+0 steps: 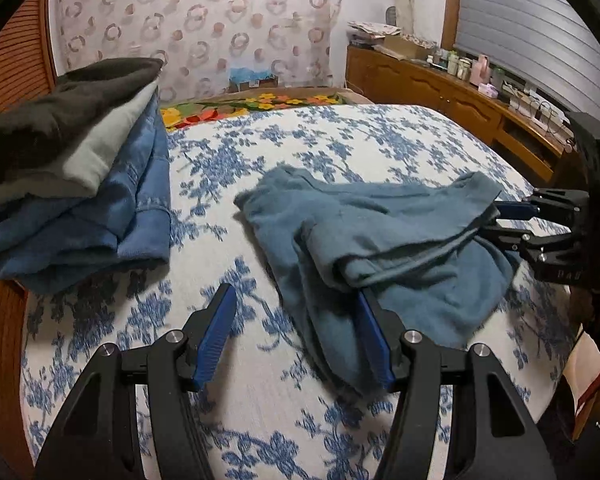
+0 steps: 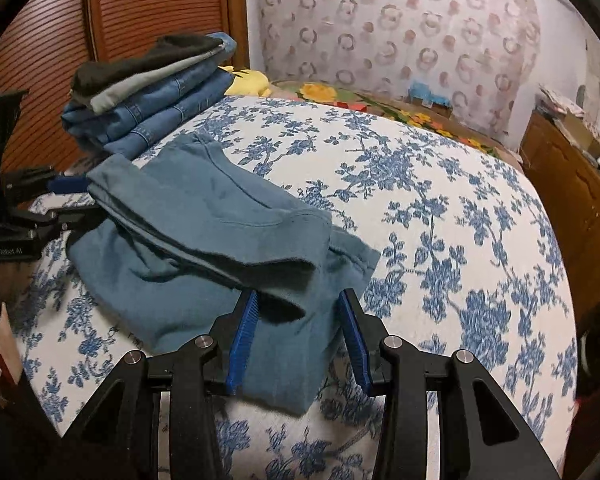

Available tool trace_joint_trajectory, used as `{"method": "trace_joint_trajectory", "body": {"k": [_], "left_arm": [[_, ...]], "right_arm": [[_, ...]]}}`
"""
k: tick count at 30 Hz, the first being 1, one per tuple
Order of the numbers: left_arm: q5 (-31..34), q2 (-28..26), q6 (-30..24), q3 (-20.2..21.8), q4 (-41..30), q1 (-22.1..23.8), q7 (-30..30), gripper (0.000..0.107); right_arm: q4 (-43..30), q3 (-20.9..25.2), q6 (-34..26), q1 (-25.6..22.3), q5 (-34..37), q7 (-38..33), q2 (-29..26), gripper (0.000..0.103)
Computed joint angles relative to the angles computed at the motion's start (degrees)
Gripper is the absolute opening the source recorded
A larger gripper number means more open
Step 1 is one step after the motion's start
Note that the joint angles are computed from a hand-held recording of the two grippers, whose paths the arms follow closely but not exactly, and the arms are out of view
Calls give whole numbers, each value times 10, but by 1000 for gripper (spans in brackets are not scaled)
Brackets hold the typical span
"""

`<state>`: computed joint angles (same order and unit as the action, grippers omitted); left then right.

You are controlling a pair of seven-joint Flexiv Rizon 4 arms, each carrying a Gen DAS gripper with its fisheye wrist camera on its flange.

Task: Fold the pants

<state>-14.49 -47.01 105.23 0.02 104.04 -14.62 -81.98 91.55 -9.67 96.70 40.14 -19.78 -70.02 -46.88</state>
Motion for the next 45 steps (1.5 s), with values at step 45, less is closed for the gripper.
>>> {"method": "trace_joint_trajectory", "body": {"k": [45], "left_arm": [[-17, -32, -38, 87, -75, -49, -79, 61]], "right_arm": [[-218, 220, -112, -144, 7, -95, -93, 7]]}}
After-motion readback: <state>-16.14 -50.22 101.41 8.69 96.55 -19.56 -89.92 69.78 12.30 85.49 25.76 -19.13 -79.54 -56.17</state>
